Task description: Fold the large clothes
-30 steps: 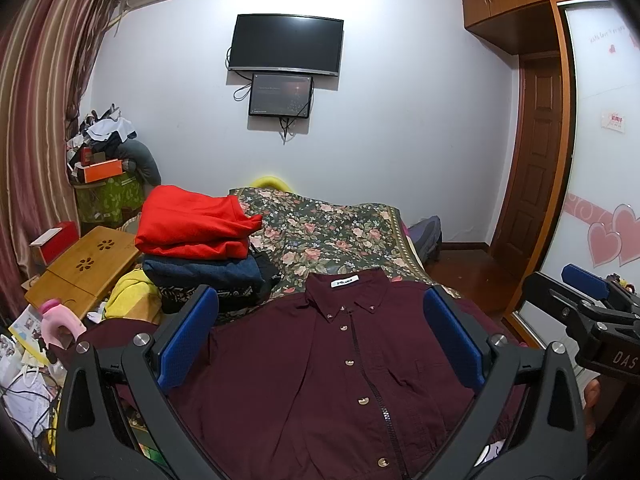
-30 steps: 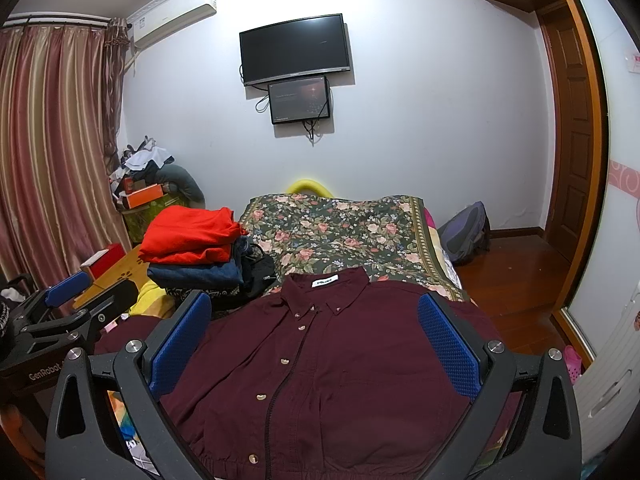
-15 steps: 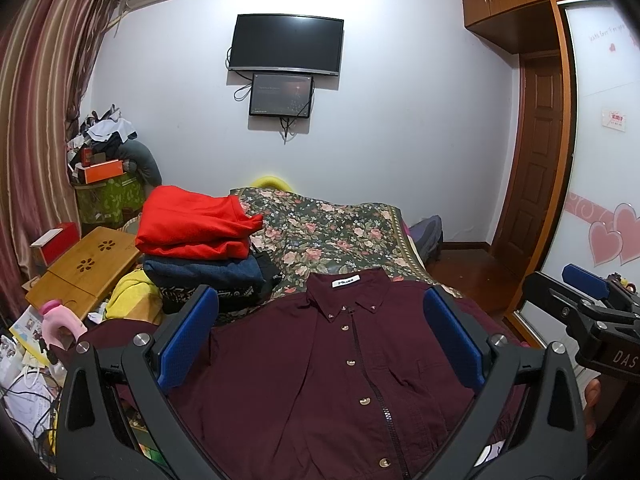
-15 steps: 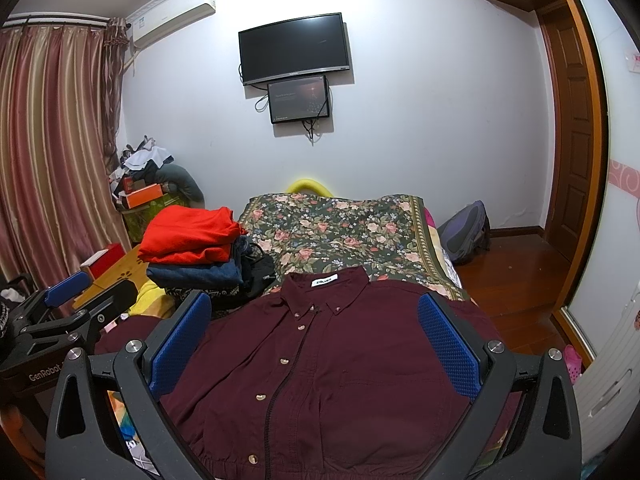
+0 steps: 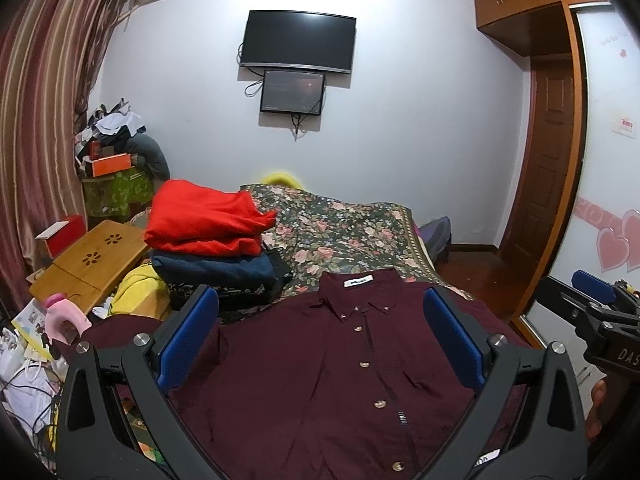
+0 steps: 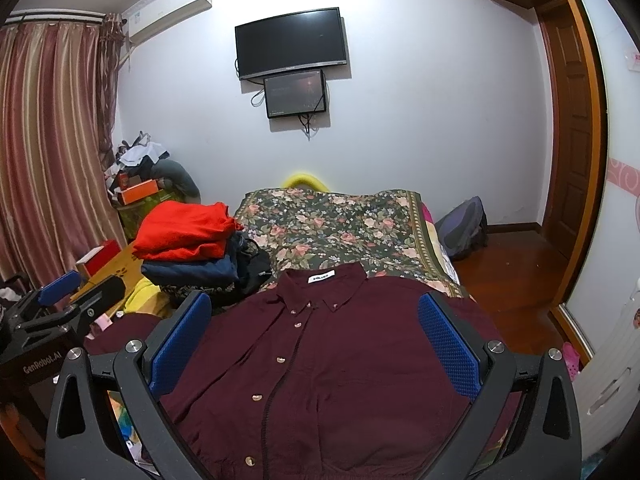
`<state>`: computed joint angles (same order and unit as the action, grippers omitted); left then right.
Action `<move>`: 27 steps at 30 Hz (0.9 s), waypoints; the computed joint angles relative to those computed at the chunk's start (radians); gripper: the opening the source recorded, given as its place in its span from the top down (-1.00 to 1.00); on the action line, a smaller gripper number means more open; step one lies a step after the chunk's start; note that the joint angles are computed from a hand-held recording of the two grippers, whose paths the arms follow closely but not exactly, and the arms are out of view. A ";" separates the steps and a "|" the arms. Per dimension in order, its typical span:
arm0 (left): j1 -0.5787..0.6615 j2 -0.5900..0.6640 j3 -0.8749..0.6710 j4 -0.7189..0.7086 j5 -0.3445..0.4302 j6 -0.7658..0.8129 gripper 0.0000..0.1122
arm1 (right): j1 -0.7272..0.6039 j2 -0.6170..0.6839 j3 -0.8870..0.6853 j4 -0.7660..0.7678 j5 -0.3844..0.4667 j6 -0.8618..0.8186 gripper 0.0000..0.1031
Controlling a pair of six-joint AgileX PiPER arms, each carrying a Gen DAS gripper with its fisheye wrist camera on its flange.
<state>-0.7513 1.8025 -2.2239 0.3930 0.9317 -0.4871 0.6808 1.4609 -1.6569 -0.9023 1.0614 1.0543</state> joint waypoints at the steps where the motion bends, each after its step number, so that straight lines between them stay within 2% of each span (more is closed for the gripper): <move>1: 0.006 0.008 -0.006 0.001 0.000 0.000 -0.83 | -0.006 0.008 -0.009 0.008 0.001 -0.009 -0.99; 10: 0.179 0.042 -0.012 0.013 -0.020 -0.024 -0.83 | -0.100 0.089 -0.086 0.114 -0.009 -0.110 -0.99; 19: 0.461 0.156 -0.053 0.061 0.073 -0.129 -0.83 | -0.198 0.211 -0.202 0.234 0.016 -0.212 -0.99; 25: 0.676 0.243 0.002 -0.134 0.087 -0.081 -0.82 | -0.264 0.310 -0.313 0.353 0.052 -0.296 -0.99; 27: 0.733 0.275 0.031 -0.218 0.089 -0.071 -0.71 | -0.278 0.337 -0.346 0.387 0.071 -0.319 -0.99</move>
<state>-0.0178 2.0776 -2.1932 0.1754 1.0208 -0.5578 0.4031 1.7984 -2.0025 -0.5151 1.1321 0.7353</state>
